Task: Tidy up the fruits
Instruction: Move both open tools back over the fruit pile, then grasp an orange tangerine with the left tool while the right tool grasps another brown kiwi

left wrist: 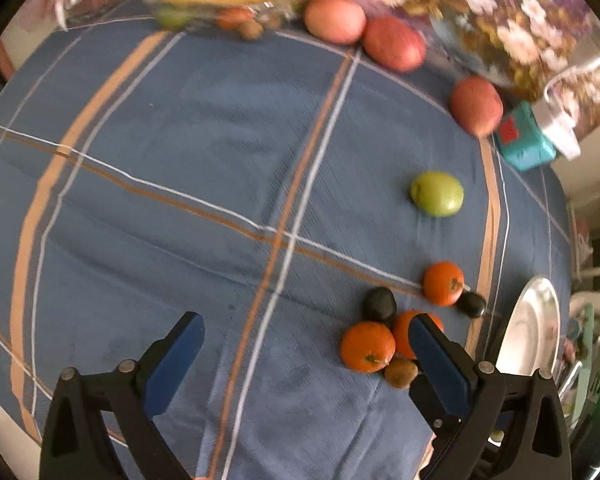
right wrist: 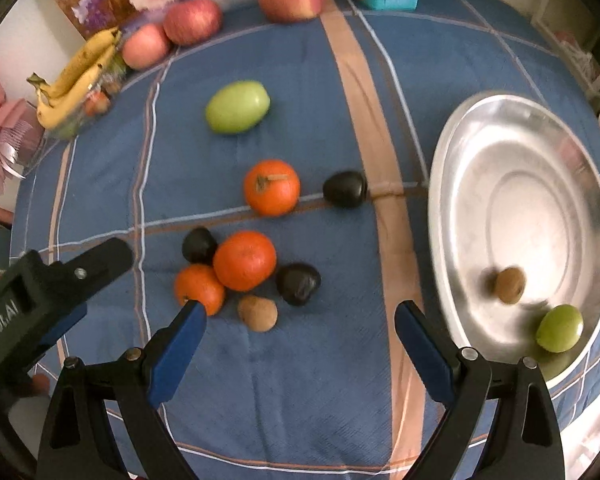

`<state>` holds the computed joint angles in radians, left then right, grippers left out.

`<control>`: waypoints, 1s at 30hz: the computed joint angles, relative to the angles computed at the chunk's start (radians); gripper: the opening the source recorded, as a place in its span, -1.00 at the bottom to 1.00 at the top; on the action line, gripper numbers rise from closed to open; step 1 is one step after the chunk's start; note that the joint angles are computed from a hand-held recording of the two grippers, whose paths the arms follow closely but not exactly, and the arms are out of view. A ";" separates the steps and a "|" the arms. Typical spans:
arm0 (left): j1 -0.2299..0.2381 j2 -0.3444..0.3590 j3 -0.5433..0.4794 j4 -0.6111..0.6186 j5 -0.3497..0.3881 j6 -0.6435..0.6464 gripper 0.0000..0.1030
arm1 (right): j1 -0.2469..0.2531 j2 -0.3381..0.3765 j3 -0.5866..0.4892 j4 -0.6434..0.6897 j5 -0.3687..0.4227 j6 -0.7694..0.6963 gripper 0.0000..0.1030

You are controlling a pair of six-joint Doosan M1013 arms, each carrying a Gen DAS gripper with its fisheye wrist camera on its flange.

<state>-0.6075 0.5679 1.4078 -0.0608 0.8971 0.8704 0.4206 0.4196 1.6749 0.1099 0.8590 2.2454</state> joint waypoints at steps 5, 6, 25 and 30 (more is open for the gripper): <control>-0.007 0.017 -0.010 -0.002 0.022 0.002 1.00 | -0.004 0.012 -0.001 0.015 0.026 -0.007 0.85; -0.008 0.021 -0.012 -0.002 0.027 0.002 1.00 | -0.006 0.013 0.000 0.019 0.029 -0.008 0.85; 0.033 0.030 0.027 -0.360 -0.035 0.187 -0.01 | -0.003 0.026 -0.013 0.027 0.058 -0.017 0.85; 0.033 0.027 0.036 -0.405 -0.057 0.221 -0.35 | 0.001 0.031 -0.013 0.021 0.059 -0.011 0.85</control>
<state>-0.5748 0.5947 1.4441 -0.4659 0.8404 1.0914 0.4212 0.4504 1.6615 0.1312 0.9179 2.2340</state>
